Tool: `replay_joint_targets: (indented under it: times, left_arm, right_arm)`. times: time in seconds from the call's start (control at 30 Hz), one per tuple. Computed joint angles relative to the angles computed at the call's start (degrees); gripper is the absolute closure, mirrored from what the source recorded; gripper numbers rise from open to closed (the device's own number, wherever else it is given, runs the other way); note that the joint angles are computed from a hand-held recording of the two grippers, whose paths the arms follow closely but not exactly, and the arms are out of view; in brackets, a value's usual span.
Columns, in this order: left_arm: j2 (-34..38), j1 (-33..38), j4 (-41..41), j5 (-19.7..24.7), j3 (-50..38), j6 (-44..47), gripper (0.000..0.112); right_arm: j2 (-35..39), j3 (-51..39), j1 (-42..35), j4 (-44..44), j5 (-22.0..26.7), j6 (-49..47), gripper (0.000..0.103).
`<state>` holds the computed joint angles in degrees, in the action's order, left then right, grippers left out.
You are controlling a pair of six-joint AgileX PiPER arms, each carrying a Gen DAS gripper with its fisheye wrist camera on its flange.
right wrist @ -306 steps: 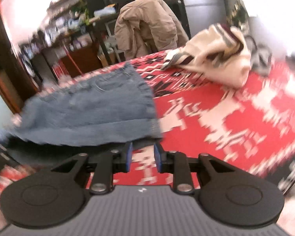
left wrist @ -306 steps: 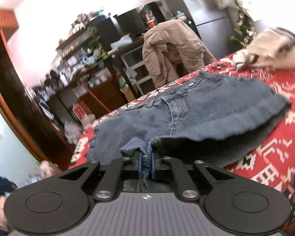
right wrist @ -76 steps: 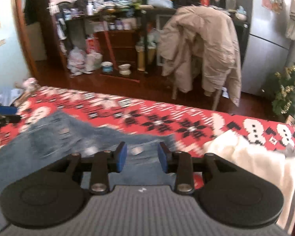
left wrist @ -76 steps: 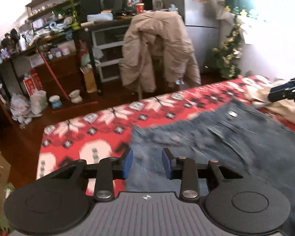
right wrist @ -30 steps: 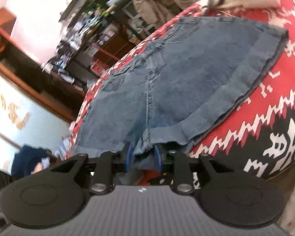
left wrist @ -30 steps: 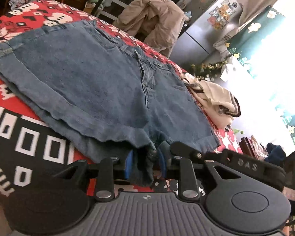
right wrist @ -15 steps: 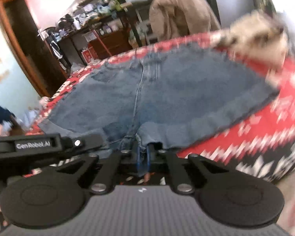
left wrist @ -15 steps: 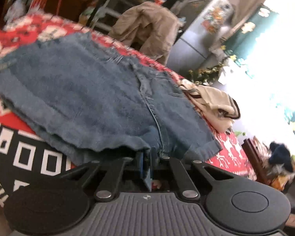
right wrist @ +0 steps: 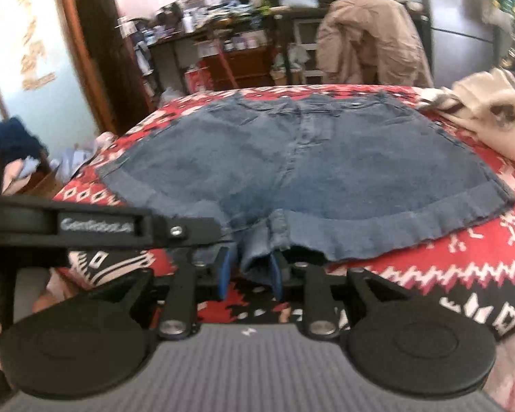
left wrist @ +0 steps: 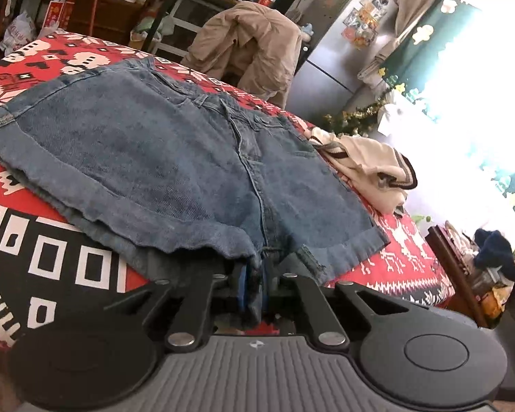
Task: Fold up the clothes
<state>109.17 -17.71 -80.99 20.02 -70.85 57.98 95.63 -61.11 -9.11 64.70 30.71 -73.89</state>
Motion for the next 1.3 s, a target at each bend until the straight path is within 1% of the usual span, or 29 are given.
replay_joint_targets:
  times: [0.03, 0.1, 0.17, 0.23, 0.33, 0.4, 0.47, 0.53, 0.6, 0.73, 0.8, 0.83, 0.9, 1.03, 1.07, 1.1, 1.17, 1.23, 1.3]
  left_arm:
    - [-0.1, -0.3, 0.1, -0.4, 0.1, 0.5, 0.104]
    - [-0.4, -1.0, 0.9, -1.8, 0.2, 1.0, 0.104]
    - [-0.5, -1.3, 1.4, -2.2, 0.2, 1.2, 0.104]
    - [-0.6, -1.4, 0.9, -2.6, 0.3, 1.8, 0.104]
    - [-0.6, -1.3, -0.5, -2.5, 0.5, 3.2, 0.104]
    - [-0.6, -1.3, -0.4, -2.7, 0.7, 3.7, 0.104]
    - [-1.0, -1.4, -0.7, -2.5, 1.5, 5.2, 0.105]
    - [-1.6, -1.5, -1.9, -2.3, 2.7, 8.3, 0.106]
    - [-2.2, -2.4, -0.9, -3.8, 3.8, 10.1, 0.106]
    - [-2.2, -3.5, 1.2, -5.1, 4.1, 10.7, 0.106]
    - [-2.0, -3.7, 4.3, -5.1, 3.6, 8.0, 0.105]
    - [-2.0, -3.8, 5.0, -5.1, 3.5, 7.2, 0.101]
    - [-2.3, -4.2, 3.9, -5.5, 3.9, 8.7, 0.097]
    - [-3.2, -5.6, 2.9, -7.7, 4.6, 11.2, 0.097]
    - [-3.3, -5.8, 3.4, -8.3, 4.7, 10.8, 0.097]
    - [-3.4, -5.9, 3.4, -8.5, 4.7, 10.7, 0.097]
    - [-3.4, -5.8, 2.5, -8.5, 4.6, 10.8, 0.097]
    - [-3.3, -5.7, 2.5, -8.6, 4.5, 10.3, 0.097]
    - [-3.1, -5.8, 5.2, -8.8, 3.9, 7.2, 0.099]
  right_arm:
    - [-0.3, 0.3, 0.7, -1.0, -0.9, -2.2, 0.100]
    - [-1.0, 0.3, 2.9, -7.7, -3.2, -7.2, 0.100]
    - [-2.5, 0.9, 5.0, -15.0, -6.0, -14.5, 0.101]
    - [-3.6, 1.0, 5.6, -21.3, -7.5, -20.5, 0.101]
    - [-4.8, 1.4, 6.1, -27.3, -9.7, -27.4, 0.101]
    - [-5.1, 3.5, 7.1, -28.1, -12.7, -32.9, 0.101]
    - [-4.5, 4.5, 8.0, -29.4, -14.2, -33.7, 0.101]
    - [-3.6, 3.7, 8.6, -32.2, -13.6, -28.9, 0.101]
    - [-3.5, 2.5, 8.5, -33.4, -11.6, -24.6, 0.101]
    - [-3.3, 0.5, 6.6, -34.3, -7.1, -20.9, 0.100]
    - [-3.2, -1.3, 4.4, -32.9, -2.8, -19.2, 0.100]
    - [-2.5, -2.9, 3.3, -31.9, -0.1, -17.6, 0.100]
    - [-1.0, -5.6, 0.6, -29.3, 5.2, -14.7, 0.100]
    - [2.5, -11.1, -5.4, -22.3, 16.6, -6.0, 0.096]
    - [3.3, -12.3, -6.9, -20.1, 18.8, -3.6, 0.093]
    - [4.1, -13.4, -8.4, -18.0, 20.8, -1.0, 0.092]
    - [5.7, -15.1, -10.8, -13.6, 24.0, 4.6, 0.086]
    - [6.8, -15.6, -12.8, -9.4, 26.1, 10.0, 0.084]
    - [8.2, -15.7, -13.9, -5.6, 27.0, 14.0, 0.083]
